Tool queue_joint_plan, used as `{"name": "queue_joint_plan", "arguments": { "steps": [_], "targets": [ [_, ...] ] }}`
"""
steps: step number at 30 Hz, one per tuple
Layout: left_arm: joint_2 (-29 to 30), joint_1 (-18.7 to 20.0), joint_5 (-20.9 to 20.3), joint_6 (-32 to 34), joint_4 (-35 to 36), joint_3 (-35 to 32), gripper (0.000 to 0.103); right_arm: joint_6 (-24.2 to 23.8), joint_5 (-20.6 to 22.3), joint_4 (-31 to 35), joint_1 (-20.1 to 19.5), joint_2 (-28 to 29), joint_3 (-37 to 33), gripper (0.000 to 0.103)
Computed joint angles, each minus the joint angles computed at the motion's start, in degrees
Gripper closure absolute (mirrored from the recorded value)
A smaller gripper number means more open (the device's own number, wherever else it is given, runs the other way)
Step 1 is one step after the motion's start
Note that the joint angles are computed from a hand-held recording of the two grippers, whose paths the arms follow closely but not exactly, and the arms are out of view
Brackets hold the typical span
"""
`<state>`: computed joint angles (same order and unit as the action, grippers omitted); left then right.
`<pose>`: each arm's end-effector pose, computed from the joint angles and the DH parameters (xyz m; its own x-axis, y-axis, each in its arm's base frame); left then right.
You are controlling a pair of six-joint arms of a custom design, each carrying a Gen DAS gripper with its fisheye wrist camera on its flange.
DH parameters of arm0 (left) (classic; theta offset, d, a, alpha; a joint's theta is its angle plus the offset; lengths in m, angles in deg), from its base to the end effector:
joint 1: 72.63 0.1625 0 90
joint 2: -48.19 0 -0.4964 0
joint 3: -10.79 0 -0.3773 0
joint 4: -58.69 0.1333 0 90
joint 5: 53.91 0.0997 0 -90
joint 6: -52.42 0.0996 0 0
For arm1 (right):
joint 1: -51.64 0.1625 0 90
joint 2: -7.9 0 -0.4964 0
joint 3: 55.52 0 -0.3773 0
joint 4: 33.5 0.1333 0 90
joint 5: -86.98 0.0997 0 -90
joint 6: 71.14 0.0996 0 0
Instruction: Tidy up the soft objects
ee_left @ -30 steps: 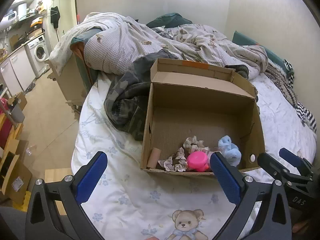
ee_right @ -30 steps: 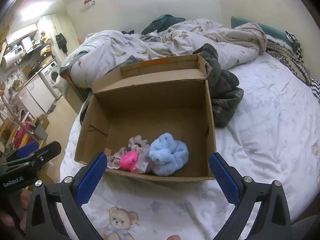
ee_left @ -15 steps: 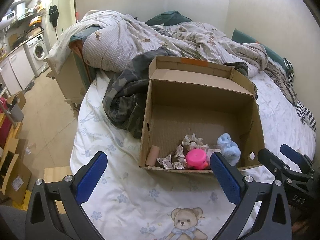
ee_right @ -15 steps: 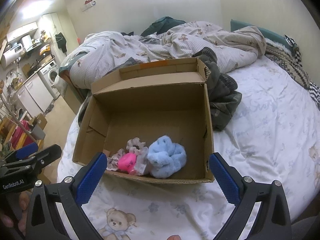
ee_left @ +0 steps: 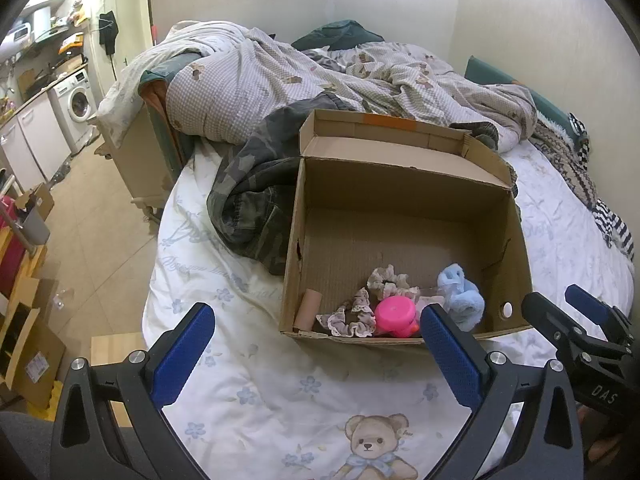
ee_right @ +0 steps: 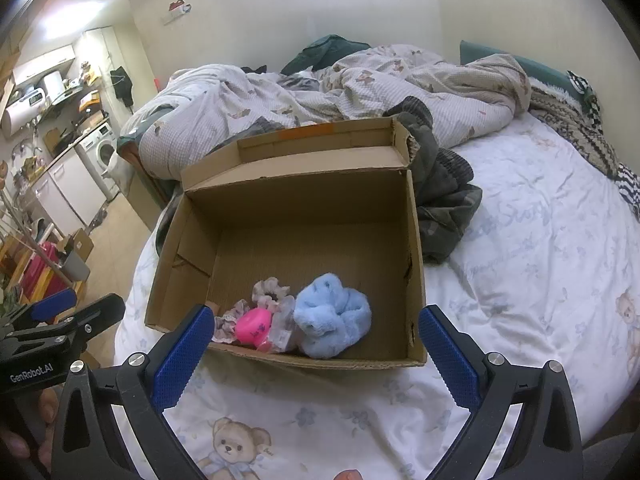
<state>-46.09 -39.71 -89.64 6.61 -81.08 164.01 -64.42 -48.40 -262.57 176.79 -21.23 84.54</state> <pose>-0.0908 -0.3139 0.2610 -0.7397 0.0060 -0.6729 0.4279 0.7759 -0.4635 0.2927 -0.3073 0.0371 -0.8217 -0.0446 0.5681 -0.4144 0.7312 -0.5418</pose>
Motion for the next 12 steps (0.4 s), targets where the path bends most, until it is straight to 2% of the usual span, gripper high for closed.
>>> {"name": "queue_joint_plan", "arguments": {
  "steps": [12],
  "targets": [
    [-0.2, 0.6, 0.1, 0.4, -0.1, 0.4, 0.001, 0.1, -0.1, 0.1, 0.1, -0.2, 0.1, 0.0]
  ]
}}
